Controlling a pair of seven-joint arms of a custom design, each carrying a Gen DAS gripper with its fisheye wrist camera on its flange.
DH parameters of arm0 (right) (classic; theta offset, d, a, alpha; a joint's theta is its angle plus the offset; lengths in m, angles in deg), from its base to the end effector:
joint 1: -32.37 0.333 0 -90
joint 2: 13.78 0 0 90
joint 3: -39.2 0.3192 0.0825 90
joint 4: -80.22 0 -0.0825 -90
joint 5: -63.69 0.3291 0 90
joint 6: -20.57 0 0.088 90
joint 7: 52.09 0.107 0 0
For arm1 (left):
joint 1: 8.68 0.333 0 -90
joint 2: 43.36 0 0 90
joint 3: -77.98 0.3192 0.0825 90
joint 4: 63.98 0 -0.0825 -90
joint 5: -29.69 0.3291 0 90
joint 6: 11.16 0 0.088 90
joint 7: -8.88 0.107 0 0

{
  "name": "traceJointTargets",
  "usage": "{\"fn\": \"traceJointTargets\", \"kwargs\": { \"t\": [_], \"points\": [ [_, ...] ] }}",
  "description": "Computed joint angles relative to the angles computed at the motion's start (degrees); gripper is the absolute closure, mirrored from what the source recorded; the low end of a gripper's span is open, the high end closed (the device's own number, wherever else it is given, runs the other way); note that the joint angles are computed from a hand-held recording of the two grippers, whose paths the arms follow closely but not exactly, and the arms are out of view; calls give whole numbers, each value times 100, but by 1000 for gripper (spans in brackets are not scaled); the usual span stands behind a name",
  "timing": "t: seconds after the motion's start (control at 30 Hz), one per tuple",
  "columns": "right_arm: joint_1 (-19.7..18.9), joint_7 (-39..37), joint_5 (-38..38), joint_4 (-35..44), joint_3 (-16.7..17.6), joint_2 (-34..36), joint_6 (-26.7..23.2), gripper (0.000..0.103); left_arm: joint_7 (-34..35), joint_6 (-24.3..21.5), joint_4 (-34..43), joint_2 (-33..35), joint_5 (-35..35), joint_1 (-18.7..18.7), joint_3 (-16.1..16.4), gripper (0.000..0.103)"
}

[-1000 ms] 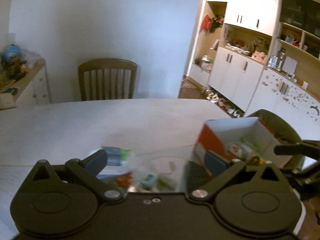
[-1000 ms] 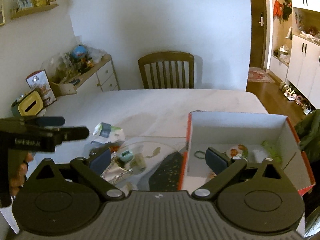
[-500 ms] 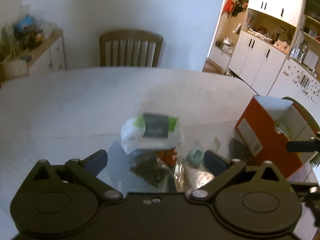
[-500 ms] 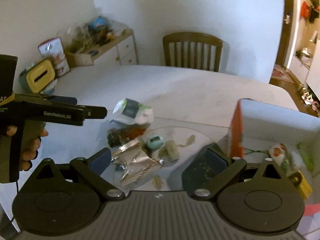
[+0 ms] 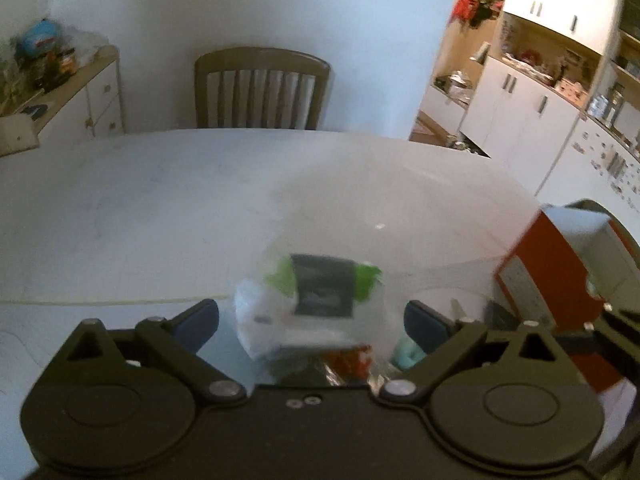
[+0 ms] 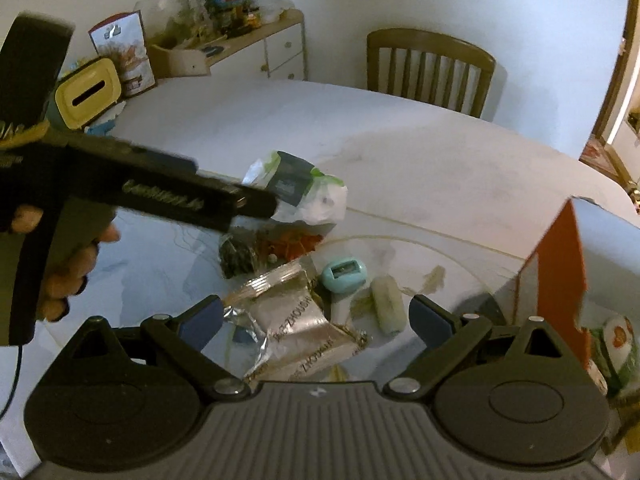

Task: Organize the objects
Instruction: 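Withdraw both tools from the shoebox back to the item pile, then grasp the dark bag with left tool while right tool grasps foil snack packet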

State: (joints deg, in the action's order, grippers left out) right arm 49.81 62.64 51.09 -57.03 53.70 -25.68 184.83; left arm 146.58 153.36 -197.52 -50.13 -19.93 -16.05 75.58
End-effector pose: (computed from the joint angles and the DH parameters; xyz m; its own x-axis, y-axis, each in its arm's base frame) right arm 0.3866 0.2630 0.5063 0.3376 -0.9404 -0.0415 -0.7368 -0.2366 -0.6333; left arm 0.4807 -0.0399 0.4823 -0.2918 -0.9440 0.1541 -0.7241 0.1128 -0.6804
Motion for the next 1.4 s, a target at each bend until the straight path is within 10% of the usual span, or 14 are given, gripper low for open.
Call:
{"fn": "traceJointTargets", "kwargs": {
  "t": [0.43,0.97,1.03,1.27,1.4],
  "points": [
    [299,-419,144,389,-272,681,23,19,-694,-445,530,771,358,590,-354,27],
    [699,-1525,1169,355,-489,783,5,33,-845,-910,820,1088,453,963,-548,96],
    [712,-1696,1318,292,-488,728,-17,33,-842,-922,813,1067,414,989,-561,96],
    [714,-2006,1572,207,-465,634,-61,33,-517,-860,646,810,301,989,-485,26],
    [644,-1855,1428,188,-420,655,-43,33,148,-1063,430,513,-62,960,-328,21]
  ]
}}
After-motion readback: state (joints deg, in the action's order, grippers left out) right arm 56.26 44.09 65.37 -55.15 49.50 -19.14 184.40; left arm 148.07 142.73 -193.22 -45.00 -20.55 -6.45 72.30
